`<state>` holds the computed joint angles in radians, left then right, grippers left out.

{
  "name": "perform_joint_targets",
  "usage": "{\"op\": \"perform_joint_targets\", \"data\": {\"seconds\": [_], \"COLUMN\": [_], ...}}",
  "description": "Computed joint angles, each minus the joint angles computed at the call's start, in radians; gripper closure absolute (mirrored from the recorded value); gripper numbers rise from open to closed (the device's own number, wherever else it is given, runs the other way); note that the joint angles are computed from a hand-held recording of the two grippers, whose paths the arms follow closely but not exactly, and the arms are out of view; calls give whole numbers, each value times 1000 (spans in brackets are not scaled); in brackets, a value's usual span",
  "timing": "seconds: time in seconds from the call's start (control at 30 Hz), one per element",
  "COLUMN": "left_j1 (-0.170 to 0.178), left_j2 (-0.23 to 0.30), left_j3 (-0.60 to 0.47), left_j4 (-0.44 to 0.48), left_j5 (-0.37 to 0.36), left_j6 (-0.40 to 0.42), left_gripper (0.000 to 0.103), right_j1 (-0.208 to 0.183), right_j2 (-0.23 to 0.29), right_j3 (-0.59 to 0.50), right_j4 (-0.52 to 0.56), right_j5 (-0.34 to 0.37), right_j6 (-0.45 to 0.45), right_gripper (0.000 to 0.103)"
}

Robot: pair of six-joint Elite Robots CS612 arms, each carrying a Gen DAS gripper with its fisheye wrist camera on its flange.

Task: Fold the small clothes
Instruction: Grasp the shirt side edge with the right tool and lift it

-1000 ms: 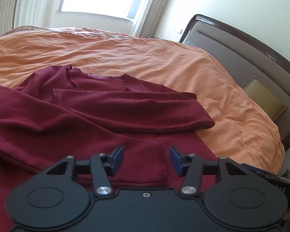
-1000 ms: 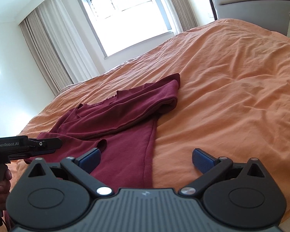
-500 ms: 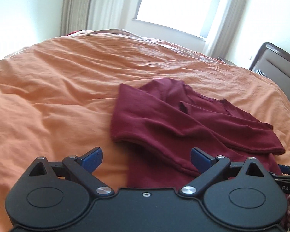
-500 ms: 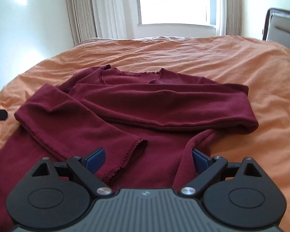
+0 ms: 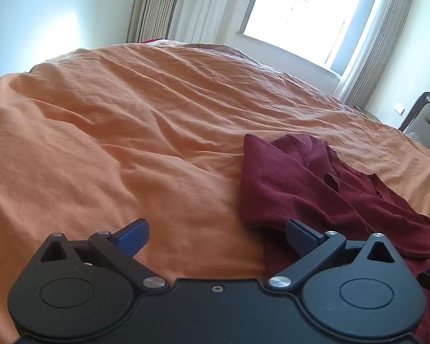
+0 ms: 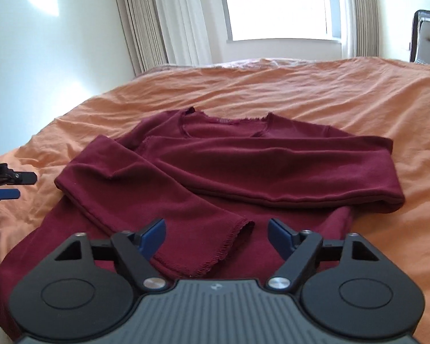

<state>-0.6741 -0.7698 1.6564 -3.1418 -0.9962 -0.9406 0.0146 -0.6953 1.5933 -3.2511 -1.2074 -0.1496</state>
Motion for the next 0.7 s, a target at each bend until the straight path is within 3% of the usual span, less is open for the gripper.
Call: {"op": "perform_joint_targets", "data": {"seconds": [0.1,0.17,0.2,0.23,0.37,0.47,0.7], "left_j1": [3,6,8,11,18,24,35], "left_j2": [3,6,6,7,9,11,13], "left_j3": [-5,-11,-13,-17,-25,-31,-40], "left_j4": [-6,-7,-7,-5,-24,-46,-102], "left_j5": [-2,-3,-4,-1,7,11,13], "left_j6": [11,24,31,39,59,71,63], "left_gripper": [1,1,1,1,1,1,1], "right_j1": [20,20,20,18,6,12,44], "right_j2": [20,25,24,19,-10,-32,-66], "right_j3": [-44,-49,-47,-43,-38,-63,-190], "right_j4": [85,88,83,77,41,-30,-87], "right_j5": [-78,-76,-66,-45,65,96,153], "right_j6": [27,37,28,12,-47,-134,-314], "right_gripper": [49,67,88,95,97,97,97]}}
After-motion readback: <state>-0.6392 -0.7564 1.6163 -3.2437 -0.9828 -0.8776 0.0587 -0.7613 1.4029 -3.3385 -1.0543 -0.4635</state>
